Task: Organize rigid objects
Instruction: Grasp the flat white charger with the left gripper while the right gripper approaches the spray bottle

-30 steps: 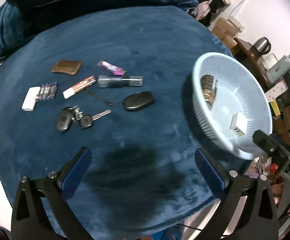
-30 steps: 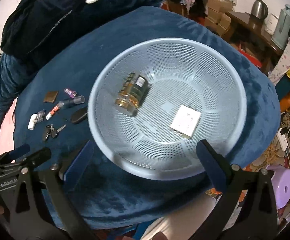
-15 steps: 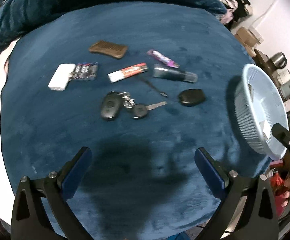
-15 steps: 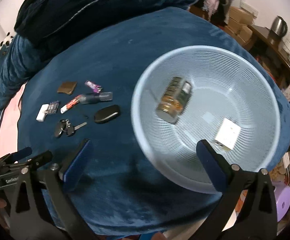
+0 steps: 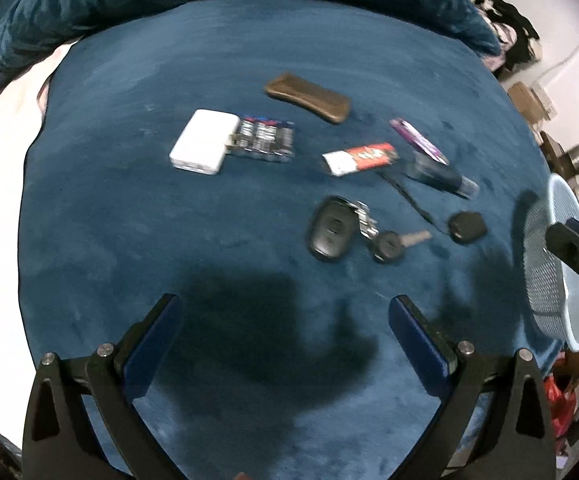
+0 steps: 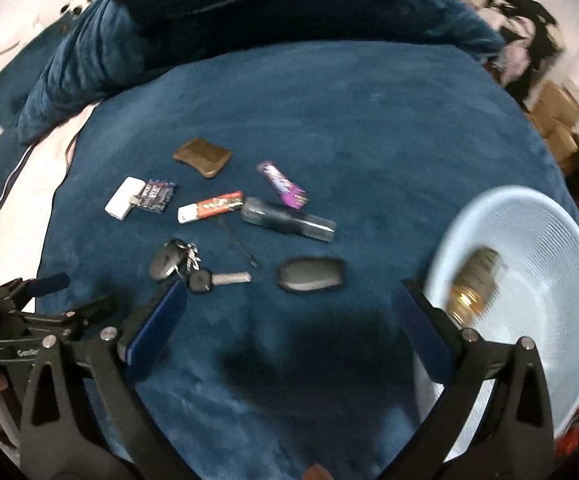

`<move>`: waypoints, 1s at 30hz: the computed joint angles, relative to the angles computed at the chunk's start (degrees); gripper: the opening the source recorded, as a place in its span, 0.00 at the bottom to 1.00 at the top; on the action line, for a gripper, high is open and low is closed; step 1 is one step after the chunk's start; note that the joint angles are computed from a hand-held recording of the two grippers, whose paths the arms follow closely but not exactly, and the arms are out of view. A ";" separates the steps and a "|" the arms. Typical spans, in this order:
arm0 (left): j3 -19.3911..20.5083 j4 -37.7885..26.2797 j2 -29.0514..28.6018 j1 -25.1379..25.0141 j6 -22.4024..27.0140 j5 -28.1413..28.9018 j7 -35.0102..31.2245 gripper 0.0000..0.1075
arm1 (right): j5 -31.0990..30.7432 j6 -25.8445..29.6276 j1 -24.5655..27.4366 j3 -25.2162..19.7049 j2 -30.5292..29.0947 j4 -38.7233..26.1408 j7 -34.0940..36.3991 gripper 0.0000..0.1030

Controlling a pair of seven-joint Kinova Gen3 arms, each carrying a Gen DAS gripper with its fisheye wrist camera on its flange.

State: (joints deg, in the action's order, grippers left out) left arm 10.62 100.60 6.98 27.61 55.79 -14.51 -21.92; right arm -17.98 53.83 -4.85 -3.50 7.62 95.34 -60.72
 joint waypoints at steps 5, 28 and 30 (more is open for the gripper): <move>-1.65 3.66 -1.47 -3.32 -3.04 0.58 -2.48 0.95 | 4.04 0.18 -4.10 -1.36 6.14 -4.65 -3.98 1.00; -6.91 0.88 9.28 -14.09 -11.12 7.51 -23.21 0.80 | 11.96 3.37 -6.78 -2.99 19.03 -13.23 -9.67 0.55; -6.43 2.27 8.25 -15.47 -12.98 10.14 -26.07 0.67 | 11.58 3.18 -6.41 -3.10 18.65 -12.60 -8.34 0.55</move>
